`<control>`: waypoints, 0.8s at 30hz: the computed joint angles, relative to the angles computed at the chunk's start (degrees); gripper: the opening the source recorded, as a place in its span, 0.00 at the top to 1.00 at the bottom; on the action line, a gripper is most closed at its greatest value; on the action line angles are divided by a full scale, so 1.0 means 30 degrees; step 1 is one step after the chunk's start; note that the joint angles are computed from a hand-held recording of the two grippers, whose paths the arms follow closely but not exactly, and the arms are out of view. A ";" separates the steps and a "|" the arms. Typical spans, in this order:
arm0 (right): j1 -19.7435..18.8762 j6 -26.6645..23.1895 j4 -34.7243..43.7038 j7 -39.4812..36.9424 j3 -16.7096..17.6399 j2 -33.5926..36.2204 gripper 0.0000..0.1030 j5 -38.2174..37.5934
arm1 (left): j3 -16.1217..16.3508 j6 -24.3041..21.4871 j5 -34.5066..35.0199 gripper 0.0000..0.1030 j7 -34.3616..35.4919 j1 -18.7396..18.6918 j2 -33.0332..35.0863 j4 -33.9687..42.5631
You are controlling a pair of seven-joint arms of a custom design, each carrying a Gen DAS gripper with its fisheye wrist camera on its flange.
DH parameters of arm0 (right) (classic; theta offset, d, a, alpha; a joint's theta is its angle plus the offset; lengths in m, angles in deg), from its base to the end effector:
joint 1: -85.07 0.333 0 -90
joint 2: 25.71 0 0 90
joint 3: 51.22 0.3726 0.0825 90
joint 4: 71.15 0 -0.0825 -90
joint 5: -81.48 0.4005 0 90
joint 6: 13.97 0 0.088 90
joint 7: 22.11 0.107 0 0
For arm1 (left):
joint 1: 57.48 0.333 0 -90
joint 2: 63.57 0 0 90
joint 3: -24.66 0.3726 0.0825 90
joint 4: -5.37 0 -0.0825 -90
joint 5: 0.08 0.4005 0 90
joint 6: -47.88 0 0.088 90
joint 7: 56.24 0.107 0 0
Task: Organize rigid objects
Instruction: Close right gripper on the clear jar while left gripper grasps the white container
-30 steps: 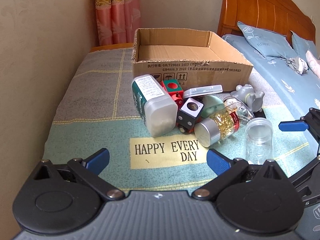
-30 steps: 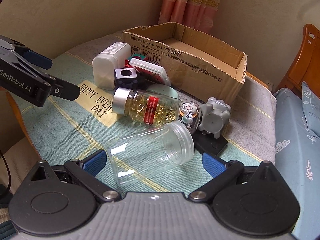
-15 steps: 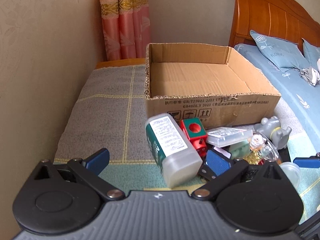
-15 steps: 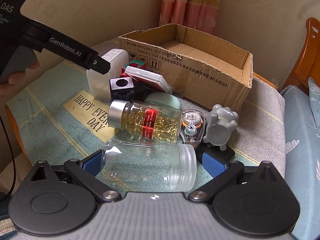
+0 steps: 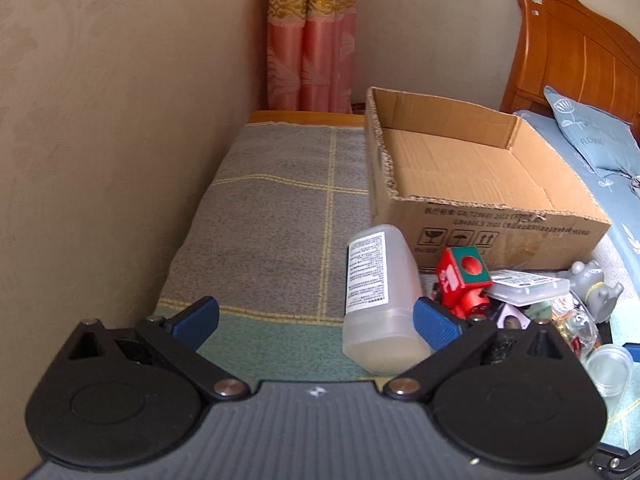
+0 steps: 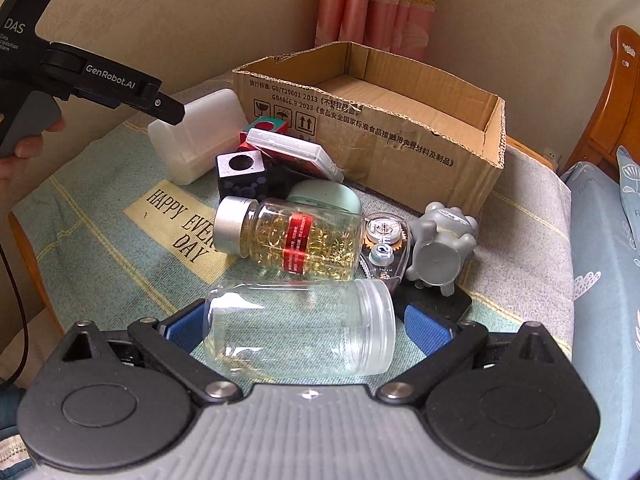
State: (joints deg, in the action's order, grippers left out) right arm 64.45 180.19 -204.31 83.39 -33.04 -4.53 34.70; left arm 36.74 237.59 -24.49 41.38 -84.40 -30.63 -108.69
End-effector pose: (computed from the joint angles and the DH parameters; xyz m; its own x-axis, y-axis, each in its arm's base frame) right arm 0.5687 0.0496 0.3033 0.4433 -0.8928 0.0800 -0.6660 -0.3878 -0.6372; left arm 0.6735 -0.1528 0.2980 -0.0347 -0.9989 0.0323 -0.7242 0.0028 -0.6896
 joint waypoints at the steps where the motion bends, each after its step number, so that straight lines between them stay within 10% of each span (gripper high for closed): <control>1: 0.0146 0.0046 -0.0048 -0.0016 -0.0137 -0.0035 0.00 0.0107 | 0.0734 -0.0199 -0.0216 0.01 -0.0140 -0.0572 0.0094 0.0038; 3: 0.0169 0.0046 -0.0121 0.0050 -0.0161 -0.0085 0.00 0.0159 | 0.1566 -0.0467 -0.0308 0.01 -0.0443 -0.1198 0.0223 0.0052; 14: 0.0156 -0.0361 -0.0231 -0.0430 0.0058 -0.0119 0.00 0.0456 | -0.2411 0.0977 0.1417 0.01 0.1803 0.1842 0.0593 -0.0204; 24: 0.0252 -0.0642 -0.0130 -0.1542 0.0337 0.0054 0.00 0.1413 | -0.1754 0.1560 -0.0454 0.05 0.3489 0.1069 0.1872 0.1094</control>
State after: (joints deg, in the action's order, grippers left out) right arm 65.20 178.26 -204.70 78.76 -32.03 -4.36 38.94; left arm 31.48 242.27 -25.85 51.84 -81.19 -25.02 -105.41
